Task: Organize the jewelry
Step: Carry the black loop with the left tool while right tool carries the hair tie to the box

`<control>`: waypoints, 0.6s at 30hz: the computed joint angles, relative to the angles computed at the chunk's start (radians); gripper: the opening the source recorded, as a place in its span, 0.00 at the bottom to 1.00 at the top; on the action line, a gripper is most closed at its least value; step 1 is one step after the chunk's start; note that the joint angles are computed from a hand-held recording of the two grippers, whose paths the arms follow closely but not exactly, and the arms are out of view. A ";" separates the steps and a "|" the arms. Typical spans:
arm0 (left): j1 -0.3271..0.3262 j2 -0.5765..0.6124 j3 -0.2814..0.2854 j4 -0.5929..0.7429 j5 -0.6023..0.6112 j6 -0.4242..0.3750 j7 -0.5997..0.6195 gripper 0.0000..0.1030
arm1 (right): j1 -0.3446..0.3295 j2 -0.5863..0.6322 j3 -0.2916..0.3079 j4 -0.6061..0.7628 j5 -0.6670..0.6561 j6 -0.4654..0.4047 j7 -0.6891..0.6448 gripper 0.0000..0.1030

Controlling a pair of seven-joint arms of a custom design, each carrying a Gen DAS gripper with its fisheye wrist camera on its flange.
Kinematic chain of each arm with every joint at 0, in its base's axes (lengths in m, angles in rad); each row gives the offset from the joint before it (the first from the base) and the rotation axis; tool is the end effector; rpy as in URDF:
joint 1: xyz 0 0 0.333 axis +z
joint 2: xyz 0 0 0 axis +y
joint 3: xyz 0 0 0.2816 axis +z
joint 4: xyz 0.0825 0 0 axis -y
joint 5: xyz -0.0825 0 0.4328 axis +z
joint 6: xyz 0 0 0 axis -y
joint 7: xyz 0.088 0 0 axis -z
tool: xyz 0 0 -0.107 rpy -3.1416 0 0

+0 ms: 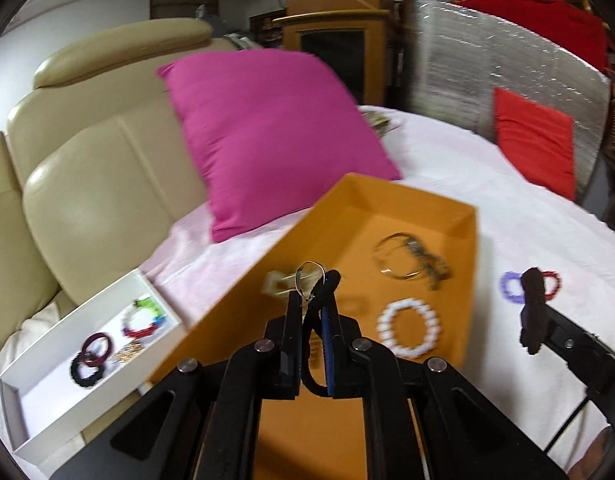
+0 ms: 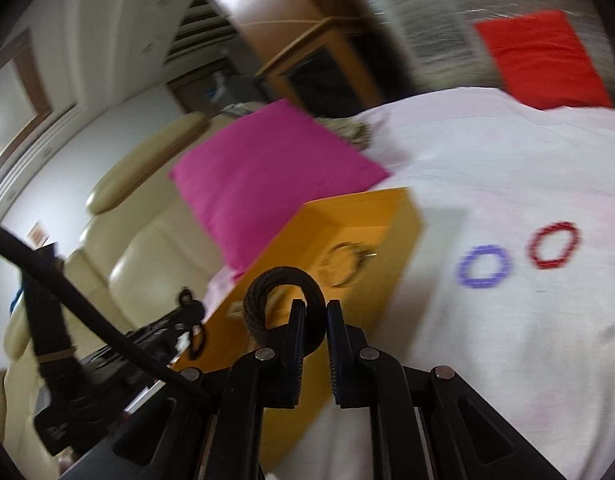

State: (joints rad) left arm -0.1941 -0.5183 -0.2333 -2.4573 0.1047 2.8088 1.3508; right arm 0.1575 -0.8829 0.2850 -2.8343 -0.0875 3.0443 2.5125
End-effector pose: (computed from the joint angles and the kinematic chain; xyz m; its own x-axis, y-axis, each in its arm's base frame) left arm 0.4562 -0.2217 0.5299 -0.2884 -0.9564 -0.0447 -0.6074 0.2189 -0.7637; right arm 0.3677 0.1789 0.5061 -0.0814 -0.8612 -0.5017 -0.4944 0.4720 -0.7299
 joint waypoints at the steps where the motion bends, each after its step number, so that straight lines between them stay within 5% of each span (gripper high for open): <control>1: 0.012 0.001 0.000 -0.002 0.007 -0.001 -0.005 0.09 | 0.002 0.027 0.006 0.016 -0.004 0.015 -0.004 0.12; 8: 0.048 0.031 0.007 0.018 0.021 -0.055 -0.019 0.09 | 0.030 0.228 0.007 0.126 -0.012 0.075 -0.061 0.12; 18: 0.039 0.111 0.020 0.088 0.005 -0.193 -0.013 0.09 | 0.047 0.300 0.012 0.173 -0.038 0.033 -0.110 0.12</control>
